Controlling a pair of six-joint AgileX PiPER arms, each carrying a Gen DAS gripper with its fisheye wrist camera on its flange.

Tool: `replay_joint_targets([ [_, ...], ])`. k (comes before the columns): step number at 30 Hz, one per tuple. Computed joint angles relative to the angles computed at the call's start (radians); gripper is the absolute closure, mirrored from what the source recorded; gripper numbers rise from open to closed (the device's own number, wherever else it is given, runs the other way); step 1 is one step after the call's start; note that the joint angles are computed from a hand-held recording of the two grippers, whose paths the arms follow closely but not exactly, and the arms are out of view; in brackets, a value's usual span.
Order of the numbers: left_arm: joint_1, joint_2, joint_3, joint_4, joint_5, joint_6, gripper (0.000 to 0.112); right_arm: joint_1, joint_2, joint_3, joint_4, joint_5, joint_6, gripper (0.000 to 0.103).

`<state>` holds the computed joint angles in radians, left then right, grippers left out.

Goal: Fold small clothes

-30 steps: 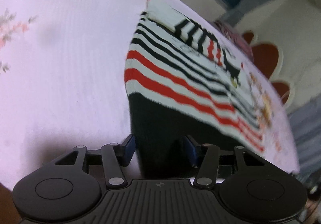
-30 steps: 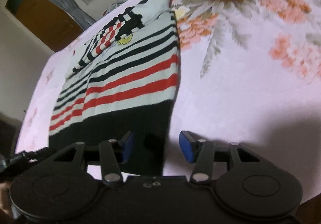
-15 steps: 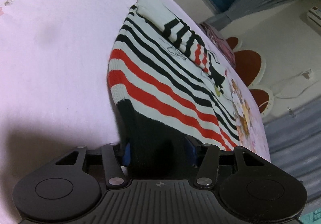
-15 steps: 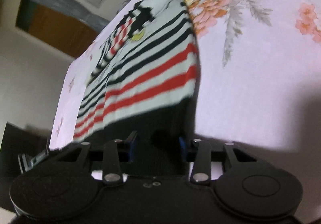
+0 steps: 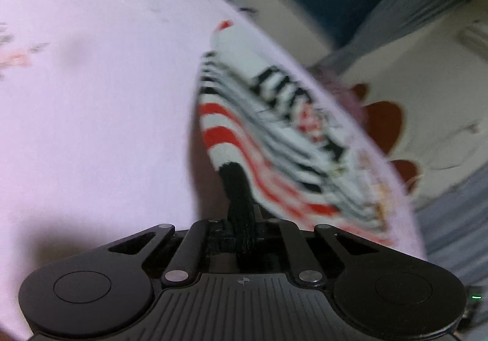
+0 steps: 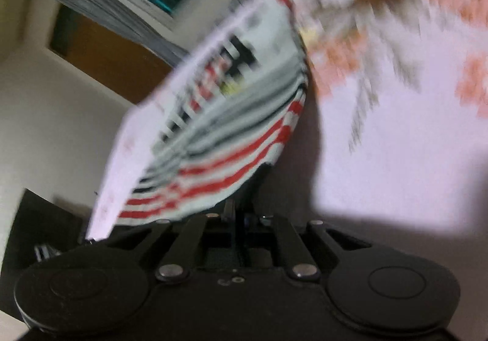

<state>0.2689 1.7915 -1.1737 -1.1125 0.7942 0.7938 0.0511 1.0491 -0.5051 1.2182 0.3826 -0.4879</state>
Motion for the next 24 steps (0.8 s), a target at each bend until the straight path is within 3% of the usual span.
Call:
replay_joint_targets([
  [2, -0.022, 0.027, -0.008, 0.082, -0.025, -0.057, 0.106, -0.012, 0.033, -0.02, -0.169, 0.027, 0.121, 0.098],
  [4, -0.025, 0.032, 0.013, 0.037, -0.043, -0.038, 0.106, -0.008, 0.112, -0.057, -0.279, 0.052, 0.209, 0.098],
  [9, -0.011, 0.01, 0.063, -0.055, -0.058, -0.01, 0.106, -0.014, 0.105, -0.059, -0.155, 0.041, 0.102, 0.098],
  [15, 0.02, -0.006, 0.087, -0.225, -0.018, 0.046, 0.106, -0.079, 0.087, -0.128, -0.095, 0.075, 0.015, 0.098],
  [19, 0.02, 0.039, -0.039, -0.292, 0.02, 0.01, 0.106, -0.108, 0.142, -0.261, -0.094, 0.093, 0.006, 0.098],
  [24, -0.052, 0.182, -0.383, -0.234, 0.005, -0.153, 0.106, -0.103, 0.271, -0.483, -0.208, 0.08, 0.101, 0.098],
])
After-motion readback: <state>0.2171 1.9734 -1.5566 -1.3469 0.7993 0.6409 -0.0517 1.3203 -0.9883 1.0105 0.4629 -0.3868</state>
